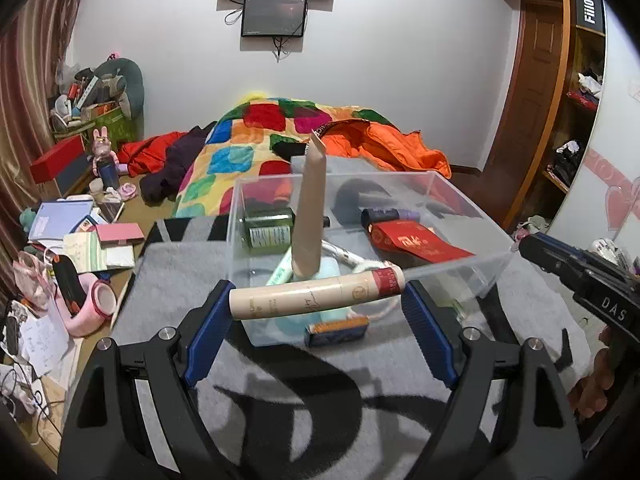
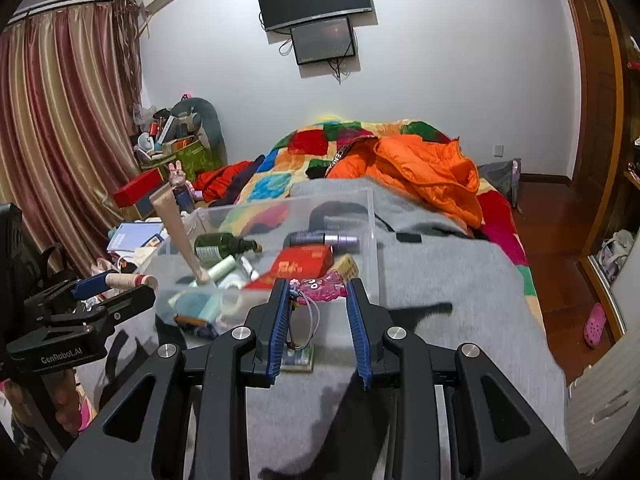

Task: Organize objects
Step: 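Carry the beige cylinder and pink charm over the clear box with both tools, then release the pink charm from the right tool while the left tool drops the cylinder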

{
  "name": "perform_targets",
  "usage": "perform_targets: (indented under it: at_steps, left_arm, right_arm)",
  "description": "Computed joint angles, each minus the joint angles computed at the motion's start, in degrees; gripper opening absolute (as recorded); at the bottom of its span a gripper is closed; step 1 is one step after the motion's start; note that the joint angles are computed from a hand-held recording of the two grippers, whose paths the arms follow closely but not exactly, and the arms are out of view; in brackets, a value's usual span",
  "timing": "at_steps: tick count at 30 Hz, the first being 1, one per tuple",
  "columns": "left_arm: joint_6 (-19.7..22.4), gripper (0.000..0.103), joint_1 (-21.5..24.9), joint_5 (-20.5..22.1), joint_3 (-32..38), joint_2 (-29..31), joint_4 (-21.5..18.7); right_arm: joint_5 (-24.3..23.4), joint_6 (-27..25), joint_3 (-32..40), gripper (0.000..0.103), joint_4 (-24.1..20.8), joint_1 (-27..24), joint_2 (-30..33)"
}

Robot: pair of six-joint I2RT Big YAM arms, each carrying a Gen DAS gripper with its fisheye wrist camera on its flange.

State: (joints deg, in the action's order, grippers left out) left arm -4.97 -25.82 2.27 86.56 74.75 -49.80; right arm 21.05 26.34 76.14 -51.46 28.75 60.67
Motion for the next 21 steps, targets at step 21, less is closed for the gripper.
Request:
perform_targets:
  at_steps: [21]
  left_arm:
    - [2.86,0.084,0.53,-1.00,5.23,6.50,-1.01]
  right_arm:
    - [-3.67,-1.14,4.92,0.026,-0.10,-2.73,9.27]
